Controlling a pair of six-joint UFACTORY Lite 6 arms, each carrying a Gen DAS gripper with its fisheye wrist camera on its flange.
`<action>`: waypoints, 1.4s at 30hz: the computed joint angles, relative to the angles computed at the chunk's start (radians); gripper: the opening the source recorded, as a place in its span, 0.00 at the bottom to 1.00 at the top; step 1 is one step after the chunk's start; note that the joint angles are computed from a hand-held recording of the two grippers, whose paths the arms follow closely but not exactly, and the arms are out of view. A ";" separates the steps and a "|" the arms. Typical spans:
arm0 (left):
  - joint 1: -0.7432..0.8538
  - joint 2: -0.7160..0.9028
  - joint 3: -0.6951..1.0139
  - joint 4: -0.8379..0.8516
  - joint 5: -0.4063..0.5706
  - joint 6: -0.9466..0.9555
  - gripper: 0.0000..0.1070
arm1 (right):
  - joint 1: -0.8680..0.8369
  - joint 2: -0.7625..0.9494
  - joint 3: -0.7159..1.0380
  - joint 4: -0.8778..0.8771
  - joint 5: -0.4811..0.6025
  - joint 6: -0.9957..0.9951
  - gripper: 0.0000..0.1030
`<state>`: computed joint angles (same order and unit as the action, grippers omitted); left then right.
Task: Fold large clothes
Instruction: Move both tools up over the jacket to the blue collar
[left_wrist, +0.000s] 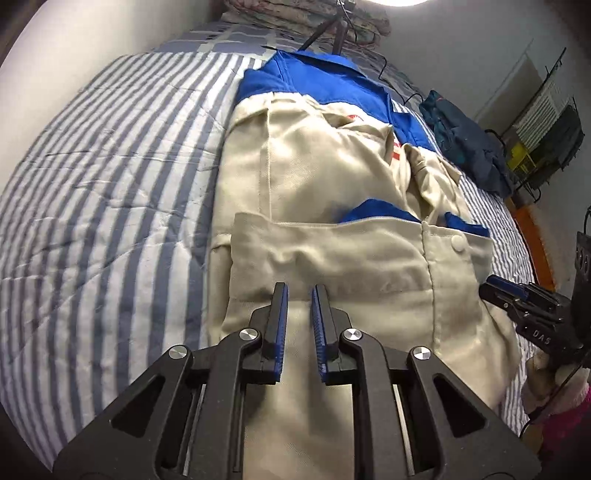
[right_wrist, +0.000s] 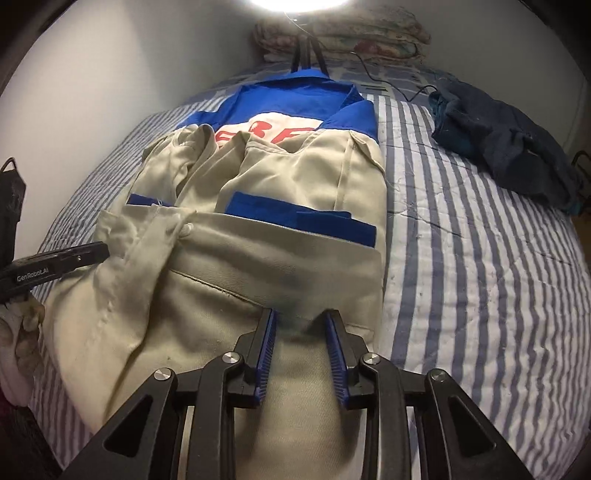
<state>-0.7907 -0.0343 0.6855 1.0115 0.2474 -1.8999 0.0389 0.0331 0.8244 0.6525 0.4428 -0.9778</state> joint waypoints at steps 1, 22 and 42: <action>-0.032 -0.068 -0.022 -0.052 0.047 0.034 0.13 | -0.012 -0.042 -0.008 -0.022 0.027 0.025 0.27; -0.997 -0.439 0.615 -0.040 1.398 0.171 0.53 | -0.786 -0.554 0.409 0.248 1.098 -0.302 0.55; 0.531 0.431 1.322 -1.232 0.551 1.669 0.53 | -0.213 0.613 1.630 0.015 0.804 0.325 0.53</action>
